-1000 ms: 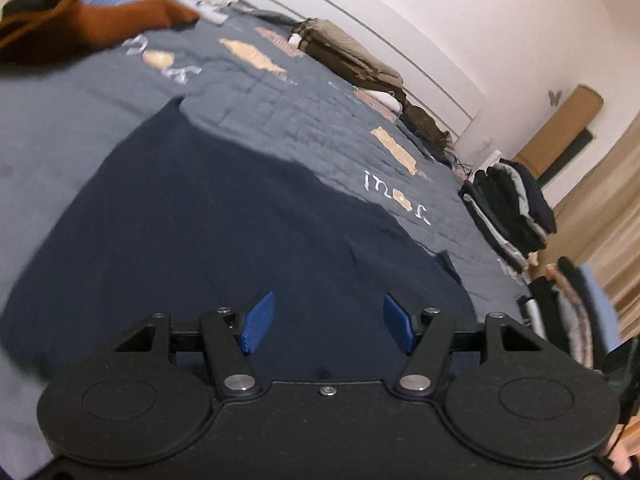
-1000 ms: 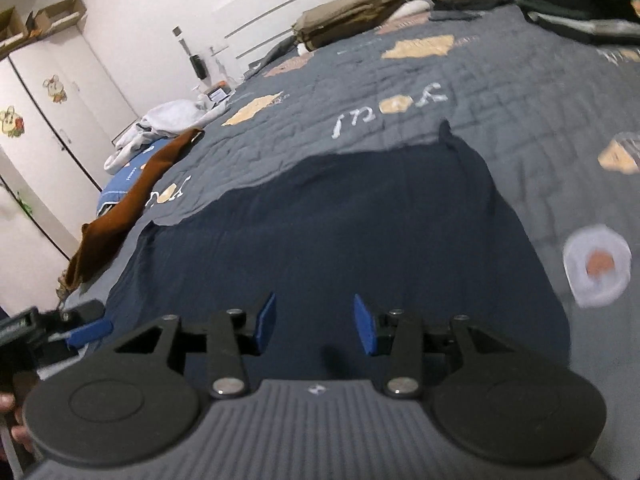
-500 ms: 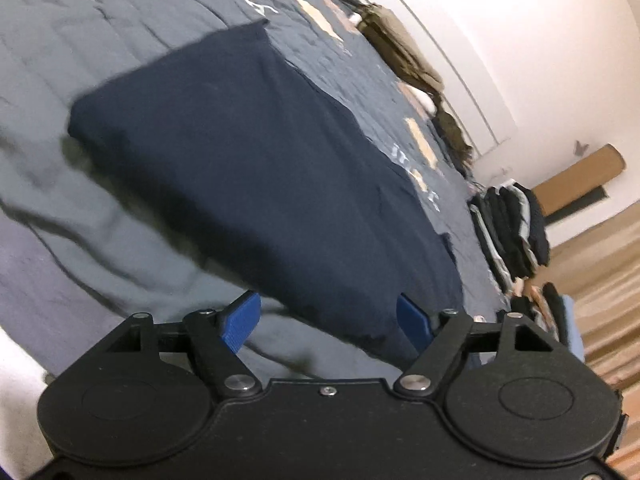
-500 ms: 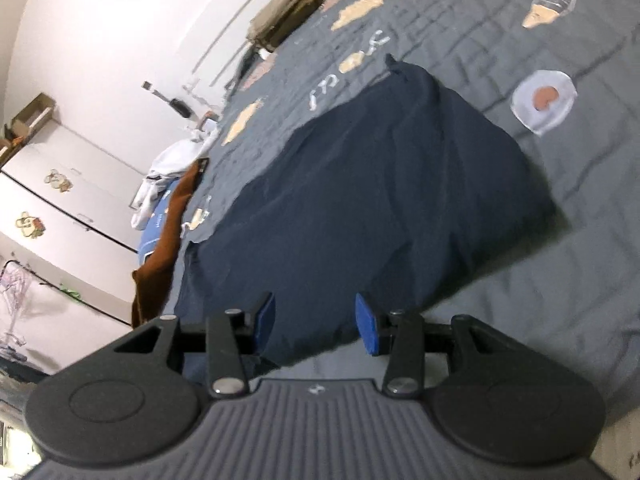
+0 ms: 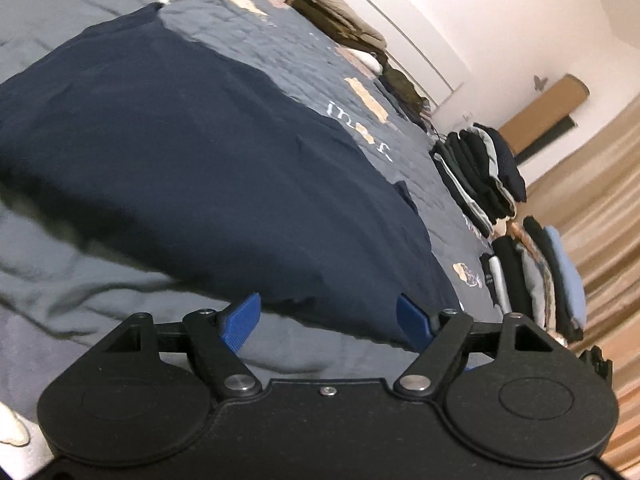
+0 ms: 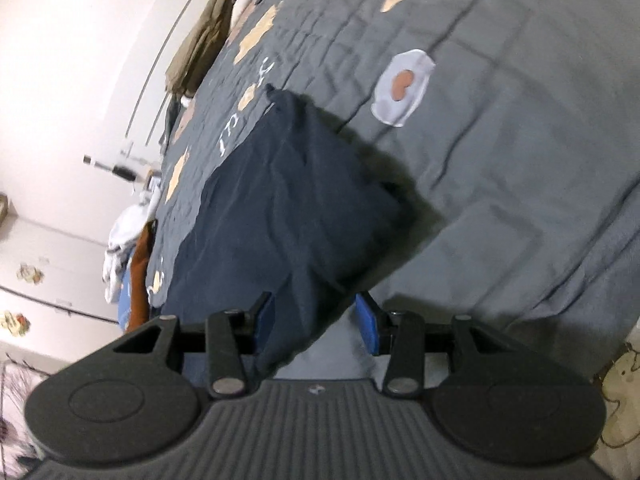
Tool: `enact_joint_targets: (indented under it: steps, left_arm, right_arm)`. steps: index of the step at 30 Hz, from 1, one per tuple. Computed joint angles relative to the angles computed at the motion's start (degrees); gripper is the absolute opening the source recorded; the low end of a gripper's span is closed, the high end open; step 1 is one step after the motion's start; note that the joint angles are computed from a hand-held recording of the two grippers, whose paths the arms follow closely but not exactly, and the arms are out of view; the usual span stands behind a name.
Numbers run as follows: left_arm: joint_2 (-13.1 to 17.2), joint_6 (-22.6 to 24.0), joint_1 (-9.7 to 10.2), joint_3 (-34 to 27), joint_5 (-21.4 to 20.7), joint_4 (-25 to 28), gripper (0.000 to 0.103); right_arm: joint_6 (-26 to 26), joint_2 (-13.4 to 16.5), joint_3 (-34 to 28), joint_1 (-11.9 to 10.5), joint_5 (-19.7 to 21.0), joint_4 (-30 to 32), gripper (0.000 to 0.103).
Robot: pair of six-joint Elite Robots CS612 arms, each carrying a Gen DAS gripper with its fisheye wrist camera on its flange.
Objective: Fold clothes
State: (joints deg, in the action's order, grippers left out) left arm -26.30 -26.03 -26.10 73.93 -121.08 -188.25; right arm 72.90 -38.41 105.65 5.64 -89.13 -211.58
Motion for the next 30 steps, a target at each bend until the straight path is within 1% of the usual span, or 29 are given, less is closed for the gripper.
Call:
enact_joint_targets:
  steps: [2,4,7,11,13,14,15,17,19,20,21,23,25,26,28,30]
  left_arm:
    - [-0.26,1.47,-0.45,0.31,0.89,0.0,0.074]
    - [-0.49,3.51,-0.93,0.53,2.11,-0.13,0.074]
    - [-0.92,6.7,-1.75,1.04,5.08,-0.59,0.074]
    - [-0.91,6.81,-1.87,0.96,5.81,0.34,0.074]
    - [-0.89,6.84,-1.91,0.84,6.18,0.86,0.074]
    - [-0.89,7.02,-1.92,0.88,6.34,0.76,0.074]
    - [-0.88,7.28,-1.95,0.89,6.54,0.61,0.074]
    - [-0.92,8.08,-2.03,0.92,7.12,0.26,0.074]
    - [-1.37,10.54,-2.06,1.13,8.15,0.85,0.074]
    - [-1.69,12.54,-2.1,1.28,8.84,1.21,0.074]
    - [-2.16,15.86,-2.25,1.64,10.06,1.25,0.074]
    - [-3.19,24.86,-2.7,2.85,13.1,-0.02,0.074]
    - [-3.85,34.98,-3.39,4.68,16.7,-3.88,0.074]
    - [-3.89,39.18,-3.75,5.34,17.88,-5.58,0.074]
    - [-3.68,45.52,-4.41,6.19,18.84,-8.01,0.074]
    - [-3.15,51.41,-5.17,6.52,19.18,-9.83,0.074]
  right_arm:
    - [0.85,0.37,-0.24,-0.09,-0.58,-0.01,0.044]
    - [1.01,0.74,-0.6,-0.08,-2.0,0.06,0.044]
    - [2.61,1.32,-1.0,-0.14,-3.99,-0.17,0.045]
    - [6.88,3.17,-2.01,-0.36,-4.99,-3.79,0.044]
    - [9.11,3.71,-2.09,-0.33,-6.27,-5.29,0.037]
    - [10.14,3.84,-2.05,-0.21,-7.29,-6.05,0.018]
    - [11.09,3.91,-2.02,0.03,-8.66,-6.92,0.007]
    - [11.88,3.99,-2.01,0.47,-11.12,-9.6,0.005]
    - [10.82,3.76,-2.11,0.92,-13.28,-11.3,0.004]
    - [10.48,3.62,-2.12,1.11,-14.16,-11.72,0.004]
    - [10.39,3.49,-2.1,1.2,-14.58,-11.51,0.004]
    - [9.96,3.27,-2.07,1.02,-14.23,-9.03,0.004]
    - [10.22,3.26,-1.95,0.7,-13.34,-6.04,0.004]
    - [11.19,3.5,-1.84,0.55,-12.97,-5.85,0.004]
    - [11.63,3.71,-1.81,0.45,-12.62,-5.65,0.004]
    - [11.38,3.63,-1.92,0.64,-13.09,-5.87,0.004]
